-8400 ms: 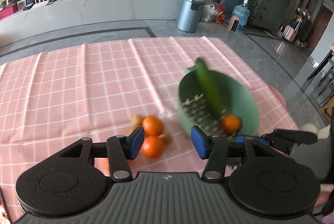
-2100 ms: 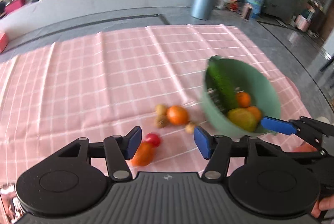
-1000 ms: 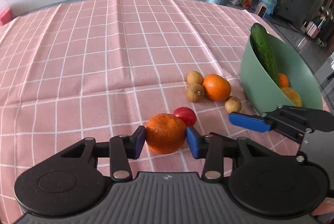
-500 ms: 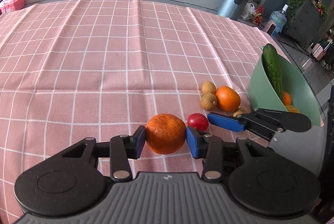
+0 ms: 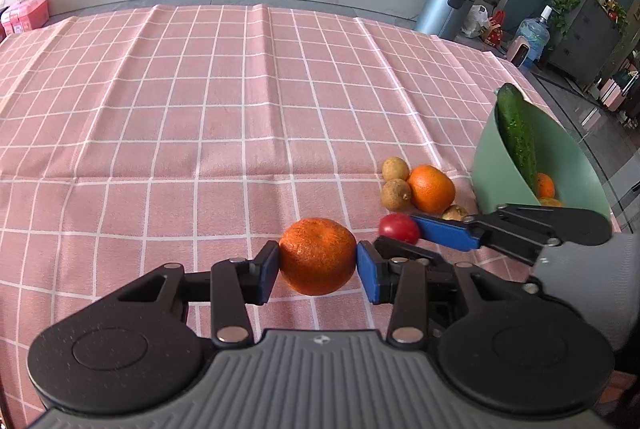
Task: Organize fruits
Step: 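Carry orange and tomato over the colander and lower them in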
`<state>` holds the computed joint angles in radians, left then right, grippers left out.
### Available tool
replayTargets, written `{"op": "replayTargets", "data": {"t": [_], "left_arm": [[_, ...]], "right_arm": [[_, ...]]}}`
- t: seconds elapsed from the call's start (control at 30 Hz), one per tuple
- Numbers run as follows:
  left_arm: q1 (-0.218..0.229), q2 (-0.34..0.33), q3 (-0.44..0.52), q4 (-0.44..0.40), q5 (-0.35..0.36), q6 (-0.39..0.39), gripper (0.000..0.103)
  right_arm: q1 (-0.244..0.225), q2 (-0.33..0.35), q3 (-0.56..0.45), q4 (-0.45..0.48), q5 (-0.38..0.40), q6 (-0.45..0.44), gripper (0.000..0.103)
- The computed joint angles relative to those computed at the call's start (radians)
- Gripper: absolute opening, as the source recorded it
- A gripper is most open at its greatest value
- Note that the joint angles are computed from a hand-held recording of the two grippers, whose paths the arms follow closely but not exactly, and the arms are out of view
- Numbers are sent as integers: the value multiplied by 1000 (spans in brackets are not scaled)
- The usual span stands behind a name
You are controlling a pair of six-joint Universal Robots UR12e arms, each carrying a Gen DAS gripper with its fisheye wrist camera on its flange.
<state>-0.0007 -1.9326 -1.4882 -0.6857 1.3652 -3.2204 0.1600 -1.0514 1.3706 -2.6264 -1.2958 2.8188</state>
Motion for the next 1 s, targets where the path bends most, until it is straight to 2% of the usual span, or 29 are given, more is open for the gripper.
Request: {"op": "replayTargets", "data": {"t": [0.4, 0.63, 0.87, 1.0], "left_arm": [[-38, 21, 23, 23, 1, 12, 47], [-69, 11, 61, 50, -44, 28, 47], [-101, -29, 131, 25, -106, 75, 47], [-114, -67, 185, -22, -148, 98, 47]], "right_arm": [[-48, -107, 66, -39, 3, 3, 22], [-92, -160, 98, -62, -20, -27, 22], [-146, -177, 97, -15, -51, -23, 22], [-173, -166, 72, 51, -54, -17, 22]]}}
